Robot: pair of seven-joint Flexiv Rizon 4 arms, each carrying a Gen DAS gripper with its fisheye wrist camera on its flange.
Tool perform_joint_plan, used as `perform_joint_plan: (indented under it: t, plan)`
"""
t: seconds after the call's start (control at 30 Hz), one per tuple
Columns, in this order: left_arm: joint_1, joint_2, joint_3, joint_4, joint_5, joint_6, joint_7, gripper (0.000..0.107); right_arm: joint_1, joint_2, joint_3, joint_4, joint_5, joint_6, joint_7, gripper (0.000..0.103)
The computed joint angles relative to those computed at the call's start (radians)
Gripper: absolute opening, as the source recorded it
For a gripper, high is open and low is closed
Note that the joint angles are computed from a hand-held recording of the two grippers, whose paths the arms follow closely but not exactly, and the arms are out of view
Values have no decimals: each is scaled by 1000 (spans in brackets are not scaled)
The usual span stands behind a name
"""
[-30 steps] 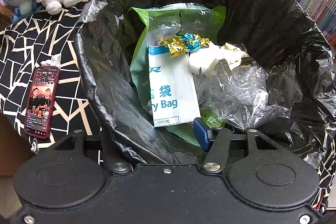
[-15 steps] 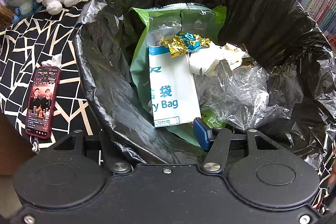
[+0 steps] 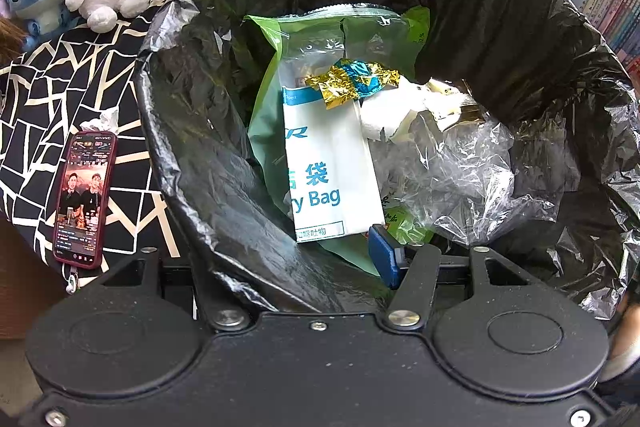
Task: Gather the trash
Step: 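Move the right tool down to the orange peel on the floor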
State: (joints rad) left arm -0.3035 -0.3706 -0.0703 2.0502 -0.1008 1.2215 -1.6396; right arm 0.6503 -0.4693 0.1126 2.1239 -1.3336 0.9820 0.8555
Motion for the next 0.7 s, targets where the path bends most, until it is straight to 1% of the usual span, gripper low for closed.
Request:
perform_joint_plan:
  t: [0.17,0.27,0.4,0.43,0.63,0.67,0.7]
  plan:
    - [0,0,0,-1,5,0,2,56,-15,-55,-22,-32,10,62,23,71]
    - [0,1,0,1,5,1,4,56,-11,-69,-35,-44,17,61,8,71]
    - [0,1,0,-1,7,-3,7,56,-29,-98,-46,-55,42,119,-18,70]
    - [0,1,0,-2,8,-4,8,56,-28,-104,-48,-57,59,125,-24,69]
    - [0,0,0,-3,8,-5,12,56,-1,-111,-72,-63,71,122,-26,69]
    - [0,0,0,-3,8,-6,13,56,0,-110,-73,-63,75,121,-30,67]
    - [1,-1,0,-4,8,-6,14,56,1,-110,-73,-64,82,118,-36,61]
